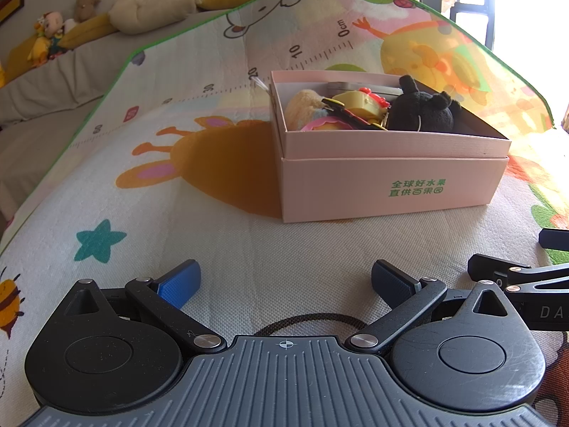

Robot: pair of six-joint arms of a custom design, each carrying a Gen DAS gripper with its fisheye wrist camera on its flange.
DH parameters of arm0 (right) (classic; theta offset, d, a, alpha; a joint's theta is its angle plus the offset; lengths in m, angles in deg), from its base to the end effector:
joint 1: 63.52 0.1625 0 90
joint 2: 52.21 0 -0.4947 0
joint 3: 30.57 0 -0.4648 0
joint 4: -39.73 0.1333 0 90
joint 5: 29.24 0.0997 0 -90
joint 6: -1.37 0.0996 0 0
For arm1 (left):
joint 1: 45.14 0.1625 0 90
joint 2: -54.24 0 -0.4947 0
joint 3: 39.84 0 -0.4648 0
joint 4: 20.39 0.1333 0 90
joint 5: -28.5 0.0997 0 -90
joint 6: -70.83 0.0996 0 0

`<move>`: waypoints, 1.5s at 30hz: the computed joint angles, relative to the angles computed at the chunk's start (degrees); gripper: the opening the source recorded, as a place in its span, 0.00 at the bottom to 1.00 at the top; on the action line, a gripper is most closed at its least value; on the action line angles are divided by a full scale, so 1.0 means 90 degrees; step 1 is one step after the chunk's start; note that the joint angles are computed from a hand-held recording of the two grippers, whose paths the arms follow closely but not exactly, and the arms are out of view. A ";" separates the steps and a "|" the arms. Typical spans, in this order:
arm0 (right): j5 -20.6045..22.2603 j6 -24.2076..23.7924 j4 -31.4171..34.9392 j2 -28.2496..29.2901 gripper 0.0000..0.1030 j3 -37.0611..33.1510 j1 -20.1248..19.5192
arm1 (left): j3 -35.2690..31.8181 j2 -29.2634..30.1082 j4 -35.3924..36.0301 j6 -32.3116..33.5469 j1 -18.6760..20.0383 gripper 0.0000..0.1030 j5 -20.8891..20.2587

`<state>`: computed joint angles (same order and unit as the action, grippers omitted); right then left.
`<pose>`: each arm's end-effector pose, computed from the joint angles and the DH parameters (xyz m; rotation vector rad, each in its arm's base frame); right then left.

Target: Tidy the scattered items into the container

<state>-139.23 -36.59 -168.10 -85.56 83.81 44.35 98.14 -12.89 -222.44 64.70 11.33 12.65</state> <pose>0.2852 -0.5612 -0.0399 1.0781 -2.3592 0.7686 -0.0508 -0.4914 0.2244 -0.0727 1.9308 -1.1336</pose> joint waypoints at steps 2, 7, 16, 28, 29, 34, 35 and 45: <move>0.0000 0.0000 0.0001 -0.0002 1.00 0.0001 0.0000 | 0.0001 -0.0005 -0.0001 0.0001 0.0003 1.00 -0.0007; -0.0002 0.0000 0.0001 -0.0001 1.00 0.0001 0.0002 | 0.0000 0.0006 -0.0015 0.0009 0.0000 1.00 -0.0002; -0.0005 -0.0006 0.0005 -0.0002 1.00 -0.0004 0.0002 | 0.0038 -0.0095 0.0265 -0.0254 -0.0021 1.00 -0.0030; -0.0005 -0.0010 0.0009 -0.0007 1.00 -0.0004 -0.0001 | 0.0207 -0.0803 0.2610 -0.1999 -0.0190 1.00 -0.0145; -0.0005 -0.0010 0.0009 -0.0007 1.00 -0.0004 -0.0001 | 0.0228 -0.0801 0.2569 -0.1965 -0.0205 1.00 -0.0142; -0.0003 -0.0007 0.0006 -0.0008 1.00 0.0000 -0.0001 | 0.0264 -0.0720 0.2183 -0.1713 -0.0211 1.00 -0.0144; -0.0007 -0.0012 0.0002 -0.0006 1.00 -0.0001 0.0000 | 0.0273 -0.0709 0.2113 -0.1697 -0.0215 1.00 -0.0143; -0.0010 -0.0013 -0.0004 -0.0004 1.00 0.0002 0.0002 | 0.0277 -0.0638 0.1928 -0.1614 -0.0218 1.00 -0.0112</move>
